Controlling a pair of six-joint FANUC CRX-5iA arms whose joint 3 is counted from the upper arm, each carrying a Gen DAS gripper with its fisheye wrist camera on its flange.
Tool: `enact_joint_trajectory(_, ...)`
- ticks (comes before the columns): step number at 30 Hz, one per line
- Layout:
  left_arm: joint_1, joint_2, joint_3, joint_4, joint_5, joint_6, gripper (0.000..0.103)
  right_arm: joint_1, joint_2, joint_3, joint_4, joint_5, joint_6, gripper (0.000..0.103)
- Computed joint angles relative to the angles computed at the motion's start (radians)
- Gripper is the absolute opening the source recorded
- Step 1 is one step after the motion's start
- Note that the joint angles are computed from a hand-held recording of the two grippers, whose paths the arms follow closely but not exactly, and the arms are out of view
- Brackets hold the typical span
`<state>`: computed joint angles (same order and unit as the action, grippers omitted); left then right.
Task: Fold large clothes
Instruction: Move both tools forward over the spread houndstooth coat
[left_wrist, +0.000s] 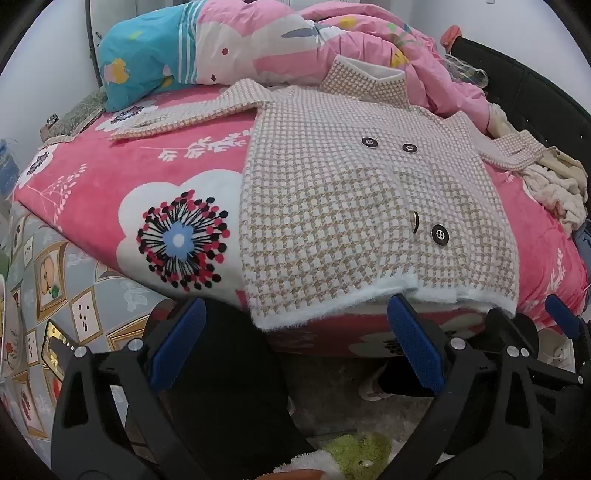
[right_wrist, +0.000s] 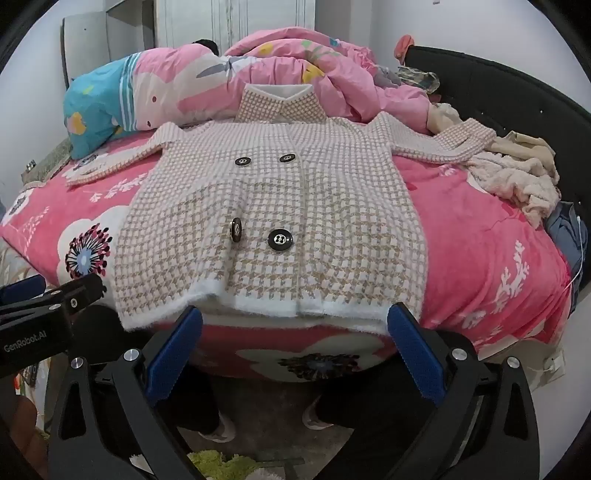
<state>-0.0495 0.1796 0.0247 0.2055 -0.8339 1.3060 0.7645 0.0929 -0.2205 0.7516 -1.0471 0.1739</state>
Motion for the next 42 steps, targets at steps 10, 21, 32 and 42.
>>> enact_joint_trajectory(10, -0.001, 0.0, 0.003, -0.008, -0.003, 0.003, 0.095, 0.003, -0.002, 0.004, 0.002, -0.009, 0.002, 0.098)
enact_joint_trajectory(21, -0.001, 0.001, 0.005, -0.009, -0.006, 0.006, 0.095, 0.0, 0.002, 0.01, 0.001, -0.01, 0.004, 0.098)
enact_joint_trajectory(32, 0.0, 0.002, 0.004, -0.004, -0.006, 0.002, 0.095, 0.001, -0.001, 0.007, 0.006, -0.011, 0.002, 0.098)
enact_joint_trajectory(42, 0.0, 0.0, -0.003, -0.001, 0.0, 0.002, 0.095, 0.006, 0.005, 0.014, 0.012, -0.016, 0.001, 0.098)
